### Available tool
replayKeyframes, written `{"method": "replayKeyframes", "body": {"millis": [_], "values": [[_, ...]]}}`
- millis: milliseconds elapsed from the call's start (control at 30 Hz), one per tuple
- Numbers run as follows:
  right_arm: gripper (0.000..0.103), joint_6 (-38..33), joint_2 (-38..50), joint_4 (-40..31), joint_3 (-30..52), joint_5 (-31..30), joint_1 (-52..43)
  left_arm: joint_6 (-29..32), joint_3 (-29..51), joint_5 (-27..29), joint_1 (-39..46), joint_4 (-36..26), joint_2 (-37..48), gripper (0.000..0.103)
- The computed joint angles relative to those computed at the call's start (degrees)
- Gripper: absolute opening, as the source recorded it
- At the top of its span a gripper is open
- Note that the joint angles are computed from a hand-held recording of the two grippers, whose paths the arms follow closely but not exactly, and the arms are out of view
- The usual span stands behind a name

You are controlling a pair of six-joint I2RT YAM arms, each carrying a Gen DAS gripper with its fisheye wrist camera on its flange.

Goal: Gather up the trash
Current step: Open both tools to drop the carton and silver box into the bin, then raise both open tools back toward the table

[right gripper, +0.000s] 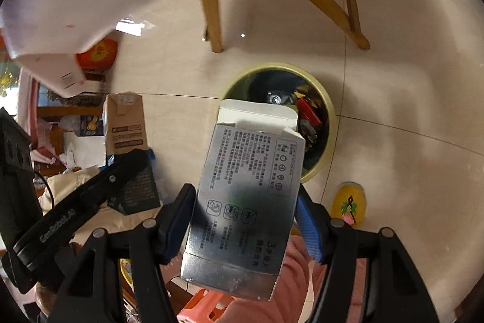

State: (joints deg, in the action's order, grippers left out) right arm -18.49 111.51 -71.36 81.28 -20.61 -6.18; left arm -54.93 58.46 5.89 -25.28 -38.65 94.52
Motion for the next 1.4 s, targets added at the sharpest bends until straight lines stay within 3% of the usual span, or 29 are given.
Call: {"method": "replayKeyframes", "body": {"millis": [300,400,467,500,600,1067,1400], "values": [[0.066,2.3,6.9,5.4,0.4,-2.9,0.2,3.6,-0.7,1.1,0.5,7.9,8.5,0.048],[0.066,4.1,8.9,6.7,0.8,-4.8,0.0,5.2,-0.8,0.7,1.8,7.9,8.9,0.065],[0.066,5.1,10.1,7.4,1.3,-5.1,0.0,5.8,-0.9,0.9,2.5,7.9,8.7,0.091],[0.067,5.3,10.2,7.9,1.2,-5.3,0.1,5.9,-1.2,0.6,2.7,7.9,8.3,0.092],[0.078,5.3,9.5,9.9,0.3,-5.6,0.5,6.5,-2.1,-1.3,2.8,6.7,6.7,0.092],[0.078,4.2,5.7,11.5,-3.5,-4.4,1.1,4.5,-5.2,-8.0,1.5,5.2,-1.3,0.092],[0.078,1.6,-0.7,1.8,1.7,-5.0,0.1,4.5,3.0,-9.4,1.1,-8.3,-6.2,0.092]]}}
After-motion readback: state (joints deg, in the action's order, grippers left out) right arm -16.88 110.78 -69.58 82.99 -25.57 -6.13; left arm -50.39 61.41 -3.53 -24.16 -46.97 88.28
